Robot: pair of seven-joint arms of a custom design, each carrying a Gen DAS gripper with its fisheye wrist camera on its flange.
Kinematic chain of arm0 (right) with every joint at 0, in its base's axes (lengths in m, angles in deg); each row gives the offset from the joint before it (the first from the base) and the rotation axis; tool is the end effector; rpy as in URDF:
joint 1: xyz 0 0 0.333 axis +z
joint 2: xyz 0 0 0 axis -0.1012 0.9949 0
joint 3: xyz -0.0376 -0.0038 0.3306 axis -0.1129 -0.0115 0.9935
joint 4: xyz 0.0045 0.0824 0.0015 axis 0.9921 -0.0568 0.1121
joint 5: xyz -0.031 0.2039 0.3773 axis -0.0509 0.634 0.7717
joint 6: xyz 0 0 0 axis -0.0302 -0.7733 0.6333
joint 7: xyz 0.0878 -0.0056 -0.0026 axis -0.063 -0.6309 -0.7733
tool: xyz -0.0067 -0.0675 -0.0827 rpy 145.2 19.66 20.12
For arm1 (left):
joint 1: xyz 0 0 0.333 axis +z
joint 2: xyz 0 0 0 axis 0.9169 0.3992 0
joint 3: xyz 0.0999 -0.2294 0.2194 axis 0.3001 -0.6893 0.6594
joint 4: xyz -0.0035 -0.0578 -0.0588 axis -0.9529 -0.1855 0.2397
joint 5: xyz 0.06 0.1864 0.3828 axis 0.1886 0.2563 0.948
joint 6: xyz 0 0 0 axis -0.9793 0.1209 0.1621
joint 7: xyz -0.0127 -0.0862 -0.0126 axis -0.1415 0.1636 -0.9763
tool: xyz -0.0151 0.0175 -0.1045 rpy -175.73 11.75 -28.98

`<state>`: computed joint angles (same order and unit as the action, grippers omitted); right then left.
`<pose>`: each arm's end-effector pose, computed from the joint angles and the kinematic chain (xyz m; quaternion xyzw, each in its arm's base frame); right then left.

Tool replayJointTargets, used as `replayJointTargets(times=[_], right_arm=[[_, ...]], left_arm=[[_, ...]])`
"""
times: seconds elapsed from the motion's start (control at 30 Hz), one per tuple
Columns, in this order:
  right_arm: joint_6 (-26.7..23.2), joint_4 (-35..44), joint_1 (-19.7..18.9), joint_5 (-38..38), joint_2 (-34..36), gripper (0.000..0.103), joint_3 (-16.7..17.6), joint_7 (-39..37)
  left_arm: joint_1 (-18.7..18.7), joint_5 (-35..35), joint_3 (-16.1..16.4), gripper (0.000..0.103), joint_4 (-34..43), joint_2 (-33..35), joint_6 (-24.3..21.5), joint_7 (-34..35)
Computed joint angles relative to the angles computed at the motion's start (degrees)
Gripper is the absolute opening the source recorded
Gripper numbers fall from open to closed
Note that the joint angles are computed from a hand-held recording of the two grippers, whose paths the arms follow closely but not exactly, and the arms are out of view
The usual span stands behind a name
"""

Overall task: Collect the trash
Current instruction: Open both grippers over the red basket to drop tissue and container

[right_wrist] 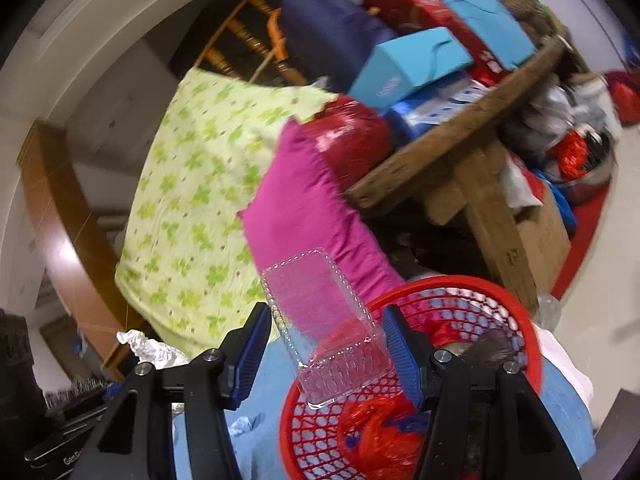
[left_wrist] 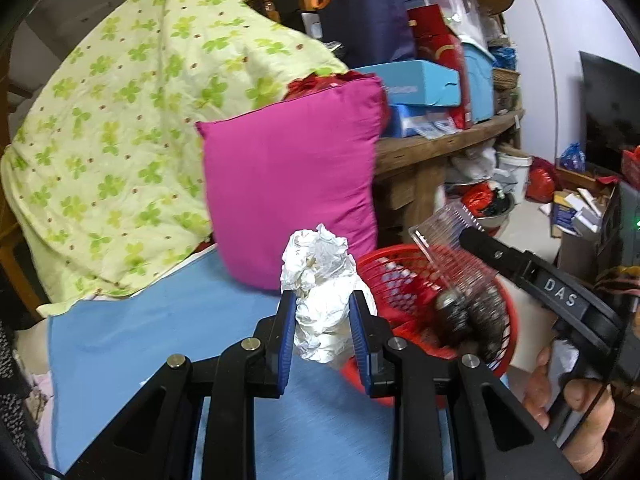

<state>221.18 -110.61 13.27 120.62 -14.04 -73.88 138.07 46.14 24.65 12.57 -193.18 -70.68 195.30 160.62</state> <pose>0.4224 0.1269 0.5251 -0.3382 0.6839 -0.2274 0.6051 0.4526 -0.2409 0.6131 -0.3995 0.7719 -0.3832 0.3128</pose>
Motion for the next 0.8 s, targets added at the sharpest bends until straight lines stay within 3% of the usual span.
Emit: replayJointTargets(times=[0.3, 0.33, 0.37, 0.43, 0.47, 0.53, 0.6, 0.7, 0.8], right_arm=[[-0.6, -2.2, -1.2, 3.1, -1.4, 0.062, -1.5, 4.4], [-0.9, -2.4, -1.1, 2.5, -1.5, 0.062, -2.0, 5.3], [-1.3, -2.6, -0.9, 1.5, -1.5, 0.062, -2.8, 6.6], [-2.7, -2.8, -0.6, -0.4, -1.5, 0.063, -4.1, 9.1], [-3.1, -3.1, -0.5, -1.4, -1.6, 0.063, -4.6, 10.2], [-3.7, -3.7, 1.1, -5.9, -1.6, 0.071, -7.6, 14.7], [-3.4, -4.0, 1.0, -8.0, -1.4, 0.071, -8.1, 17.2], [-3.0, -3.7, -0.4, -9.0, -1.0, 0.071, -6.6, 17.4], [-3.3, -2.8, -2.4, -5.9, -0.8, 0.071, -2.9, 14.5]], left_arm=[[-10.8, -14.1, 5.8, 0.029, 4.1, 5.0, -1.7, 11.5], [-10.8, -15.6, 5.6, 0.032, 4.7, 5.7, -2.1, 12.4], [-11.5, -17.9, 5.9, 0.043, 5.5, 6.6, -3.0, 14.0], [-11.5, -21.1, 5.5, 0.062, 6.4, 7.7, -3.6, 16.0], [-10.5, -21.2, 4.5, 0.065, 6.2, 7.9, -2.9, 15.8], [-9.2, -21.7, 3.0, 0.065, 5.9, 8.0, -2.1, 16.7], [-7.9, -21.3, 2.1, 0.065, 4.7, 7.3, -0.9, 17.1], [-6.0, -19.5, 1.5, 0.066, 2.5, 5.9, 0.4, 16.3], [-5.0, -18.4, 2.8, 0.067, 0.0, 4.2, 0.7, 15.3]])
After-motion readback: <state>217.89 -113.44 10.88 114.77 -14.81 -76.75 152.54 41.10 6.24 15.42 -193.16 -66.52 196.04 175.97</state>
